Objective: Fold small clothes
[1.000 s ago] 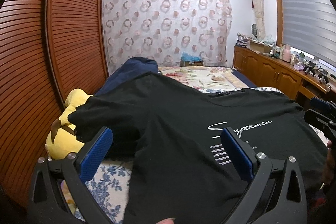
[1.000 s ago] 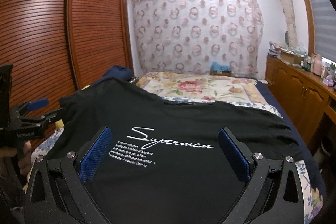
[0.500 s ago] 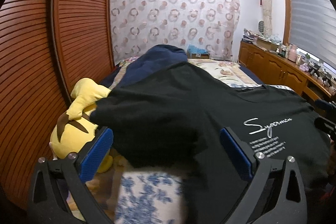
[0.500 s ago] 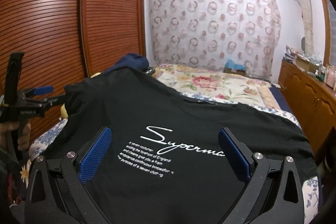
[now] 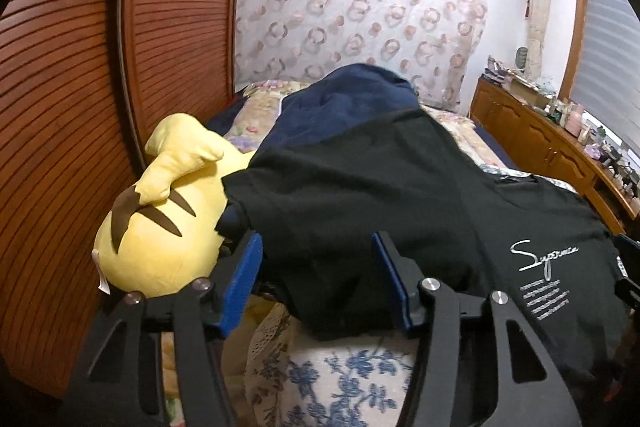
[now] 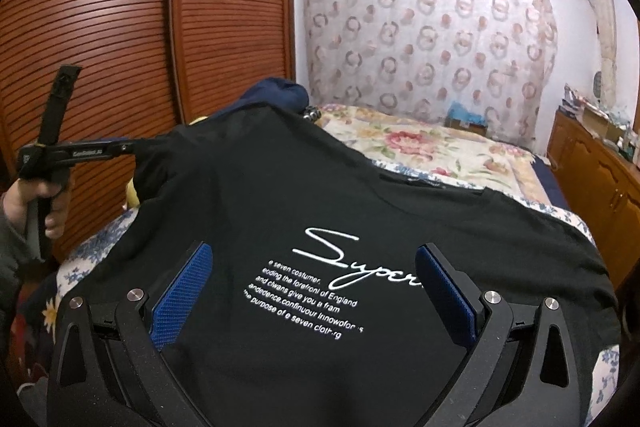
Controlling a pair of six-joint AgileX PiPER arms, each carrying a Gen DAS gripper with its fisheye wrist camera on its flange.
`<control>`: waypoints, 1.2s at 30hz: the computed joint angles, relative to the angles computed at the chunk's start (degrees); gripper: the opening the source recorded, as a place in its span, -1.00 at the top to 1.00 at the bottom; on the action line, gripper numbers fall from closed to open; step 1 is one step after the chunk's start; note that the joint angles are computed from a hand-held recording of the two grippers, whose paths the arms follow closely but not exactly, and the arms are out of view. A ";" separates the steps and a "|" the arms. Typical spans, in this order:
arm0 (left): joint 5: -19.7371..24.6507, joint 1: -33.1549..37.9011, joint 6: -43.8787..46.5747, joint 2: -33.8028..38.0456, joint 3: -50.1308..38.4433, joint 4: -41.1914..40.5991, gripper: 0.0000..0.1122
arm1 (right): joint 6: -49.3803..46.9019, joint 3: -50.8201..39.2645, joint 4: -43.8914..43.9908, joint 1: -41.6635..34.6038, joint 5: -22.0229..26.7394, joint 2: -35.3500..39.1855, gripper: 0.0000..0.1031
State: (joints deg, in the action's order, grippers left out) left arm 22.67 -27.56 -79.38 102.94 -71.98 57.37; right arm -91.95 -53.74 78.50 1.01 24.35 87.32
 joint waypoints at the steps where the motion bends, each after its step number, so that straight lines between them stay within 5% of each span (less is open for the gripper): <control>1: 0.11 0.26 -0.55 0.27 0.18 0.34 0.01 | -0.18 0.12 0.13 -0.08 0.11 0.12 -1.00; 11: -7.59 4.57 5.51 1.50 0.81 -5.90 0.24 | 0.44 0.08 -0.95 0.03 0.11 0.80 -1.00; 13: -7.78 4.37 3.34 1.17 1.40 -3.55 0.46 | 0.65 0.06 -1.10 0.08 0.07 0.81 -1.00; 15: -6.33 3.23 1.83 0.73 1.58 -1.67 0.90 | 0.19 0.23 -0.65 0.03 0.05 0.85 -1.00; 17: -7.45 2.92 1.85 -0.20 2.25 -1.39 1.00 | -0.30 0.34 -0.17 -0.13 0.17 0.90 -1.00; 25: -5.03 -1.07 -2.24 -4.18 1.29 5.22 1.00 | -3.07 0.95 2.77 -1.75 0.77 1.63 -1.00; 36: 2.22 -8.14 39.67 6.23 -26.71 -28.20 1.00 | -1.64 -0.98 2.16 -9.35 4.64 1.10 -1.00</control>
